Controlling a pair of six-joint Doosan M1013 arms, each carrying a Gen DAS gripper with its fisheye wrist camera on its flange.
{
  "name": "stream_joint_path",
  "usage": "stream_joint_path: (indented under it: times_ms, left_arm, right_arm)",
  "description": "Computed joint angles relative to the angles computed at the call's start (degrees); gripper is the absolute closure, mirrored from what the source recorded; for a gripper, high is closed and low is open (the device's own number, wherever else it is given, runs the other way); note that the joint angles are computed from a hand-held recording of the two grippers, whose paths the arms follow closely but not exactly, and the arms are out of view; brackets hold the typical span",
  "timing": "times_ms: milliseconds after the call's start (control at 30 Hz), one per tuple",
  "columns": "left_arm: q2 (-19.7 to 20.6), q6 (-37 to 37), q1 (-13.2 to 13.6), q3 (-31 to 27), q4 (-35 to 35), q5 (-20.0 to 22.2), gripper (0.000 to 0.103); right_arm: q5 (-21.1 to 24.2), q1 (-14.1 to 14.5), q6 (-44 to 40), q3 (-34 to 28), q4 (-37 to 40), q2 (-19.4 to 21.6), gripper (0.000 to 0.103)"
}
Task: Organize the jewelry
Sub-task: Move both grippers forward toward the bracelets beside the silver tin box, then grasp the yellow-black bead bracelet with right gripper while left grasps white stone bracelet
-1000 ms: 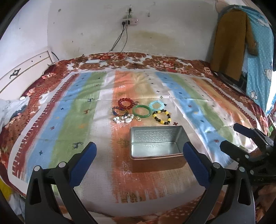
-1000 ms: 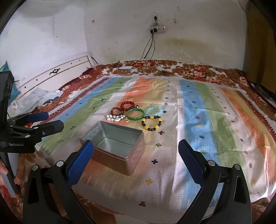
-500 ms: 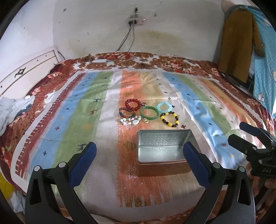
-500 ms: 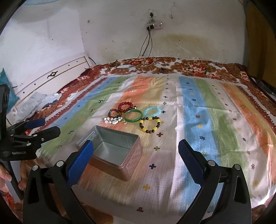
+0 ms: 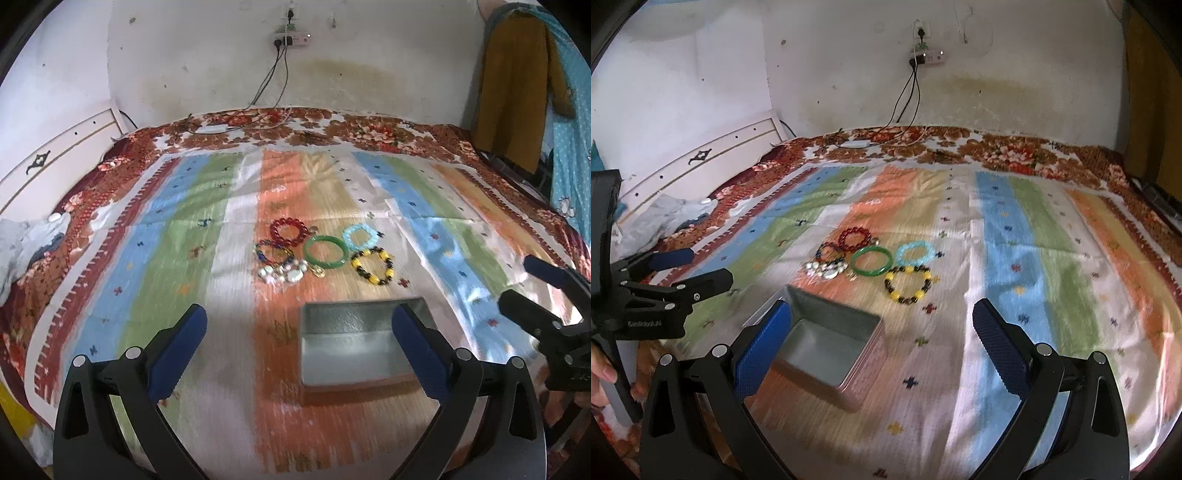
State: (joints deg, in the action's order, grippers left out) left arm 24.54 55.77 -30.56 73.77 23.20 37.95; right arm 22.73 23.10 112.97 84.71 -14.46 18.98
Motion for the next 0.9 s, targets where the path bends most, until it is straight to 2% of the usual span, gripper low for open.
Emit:
stream_joint_path:
  times_ms: [167,400,600,700,900]
  left_arm:
    - [2.28,2.48,0.67,-3.62,-0.72,2.71,0.005]
    - [5.18,7.41,2.23,-8.32,-5.95,6.3,0.005]
    - [7.19,9.45,2.97,-11.42,-8.09,8.64,0.005]
    - [8.6,10.19,3.73,-13.58,-10.62,10.82,0.005]
    - [11.52,11.22,4.43,-17.94,-10.96,14.86,0.005]
  right_arm:
    - [4.16,-0.98,-3.33,-3.34,4.32,2.05,0.004]
    - [5.23,-1.42,-4.09,-5.74,4.57,3.53,0.004]
    - [7.56,-2.14,-7.64,-8.54,8.42,5.25,0.004]
    - [9.42,-2.63,-8.64,-10.35,9.85,6.35,0.004]
    - [13.84,-3.65,-10.04,-14.16,13.19,8.81,0.004]
